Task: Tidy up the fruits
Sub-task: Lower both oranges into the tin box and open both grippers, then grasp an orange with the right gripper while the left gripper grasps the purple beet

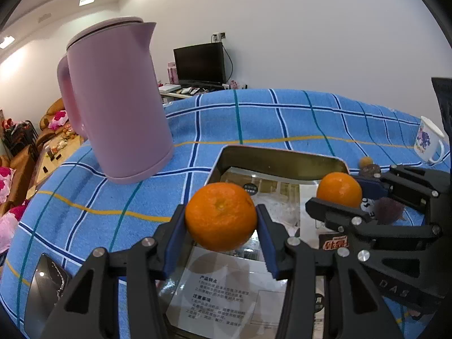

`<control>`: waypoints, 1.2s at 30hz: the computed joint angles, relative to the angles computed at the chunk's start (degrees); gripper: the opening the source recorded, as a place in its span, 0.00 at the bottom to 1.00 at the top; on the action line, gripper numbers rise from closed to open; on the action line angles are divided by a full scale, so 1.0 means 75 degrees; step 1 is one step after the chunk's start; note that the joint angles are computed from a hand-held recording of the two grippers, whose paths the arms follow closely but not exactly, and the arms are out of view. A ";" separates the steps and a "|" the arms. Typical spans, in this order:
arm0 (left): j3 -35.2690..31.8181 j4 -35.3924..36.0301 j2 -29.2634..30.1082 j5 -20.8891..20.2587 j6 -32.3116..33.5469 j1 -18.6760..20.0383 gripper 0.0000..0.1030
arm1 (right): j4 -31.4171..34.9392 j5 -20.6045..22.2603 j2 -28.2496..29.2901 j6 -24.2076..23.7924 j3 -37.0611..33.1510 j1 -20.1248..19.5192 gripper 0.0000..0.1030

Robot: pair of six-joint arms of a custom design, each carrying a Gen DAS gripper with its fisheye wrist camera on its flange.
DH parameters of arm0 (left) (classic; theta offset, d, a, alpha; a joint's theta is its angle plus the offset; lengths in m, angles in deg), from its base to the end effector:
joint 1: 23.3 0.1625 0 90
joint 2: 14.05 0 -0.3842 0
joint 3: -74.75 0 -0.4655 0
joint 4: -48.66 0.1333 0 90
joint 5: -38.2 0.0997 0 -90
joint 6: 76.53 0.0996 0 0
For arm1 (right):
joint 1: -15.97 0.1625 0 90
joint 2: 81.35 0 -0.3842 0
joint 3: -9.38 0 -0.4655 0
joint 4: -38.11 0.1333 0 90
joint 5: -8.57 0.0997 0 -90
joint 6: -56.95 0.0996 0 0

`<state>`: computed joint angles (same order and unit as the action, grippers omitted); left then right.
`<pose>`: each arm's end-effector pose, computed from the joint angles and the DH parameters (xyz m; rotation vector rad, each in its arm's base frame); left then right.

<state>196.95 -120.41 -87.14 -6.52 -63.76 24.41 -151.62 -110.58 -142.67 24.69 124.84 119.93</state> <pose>-0.2109 -0.5352 0.1673 0.8602 2.2221 -0.8644 0.2244 -0.5511 0.1326 0.6955 -2.2929 0.8898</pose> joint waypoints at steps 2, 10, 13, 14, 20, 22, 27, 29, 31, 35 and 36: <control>0.0006 0.0033 -0.0013 -0.0021 -0.0012 -0.0012 0.48 | 0.0013 -0.0004 0.0009 0.0012 0.0009 -0.0004 0.37; 0.0024 -0.0085 0.0085 0.0128 0.0121 -0.0063 0.49 | -0.0035 -0.0035 0.0030 -0.0035 0.0060 0.0022 0.37; 0.0063 -0.0036 0.0040 0.0165 0.0108 -0.0098 0.49 | -0.0037 0.0010 -0.0017 -0.0075 0.0110 0.0014 0.37; 0.0070 0.0009 0.0022 0.0129 0.0091 -0.0096 0.49 | -0.0042 0.0018 -0.0036 -0.0103 0.0130 0.0013 0.37; 0.0151 -0.0015 -0.0040 0.0101 0.0060 -0.0145 0.50 | -0.0209 -0.0023 -0.0118 -0.0213 0.0239 0.0049 0.38; 0.0163 -0.0132 -0.0012 0.0205 0.0102 -0.0215 0.50 | -0.0224 0.0021 -0.0164 -0.0164 0.0261 0.0040 0.39; 0.0209 -0.0436 -0.0117 0.0363 0.0171 -0.0295 0.66 | -0.0350 0.0174 -0.0284 -0.0103 0.0336 -0.0015 0.52; 0.0230 -0.0621 -0.0216 0.0407 0.0195 -0.0293 0.74 | -0.0435 0.0221 -0.0413 -0.0095 0.0422 -0.0014 0.54; 0.0204 -0.0760 -0.0307 0.0461 0.0226 -0.0289 0.74 | -0.0555 0.0245 -0.0618 -0.0113 0.0559 0.0001 0.54; 0.0191 -0.0807 -0.0436 0.0353 0.0009 -0.0325 0.78 | -0.0894 0.0072 -0.0966 -0.0174 0.0813 0.0017 0.54; 0.0218 -0.0830 -0.0435 0.0314 -0.0008 -0.0368 0.78 | -0.0972 0.0019 -0.1041 -0.0180 0.0875 0.0013 0.54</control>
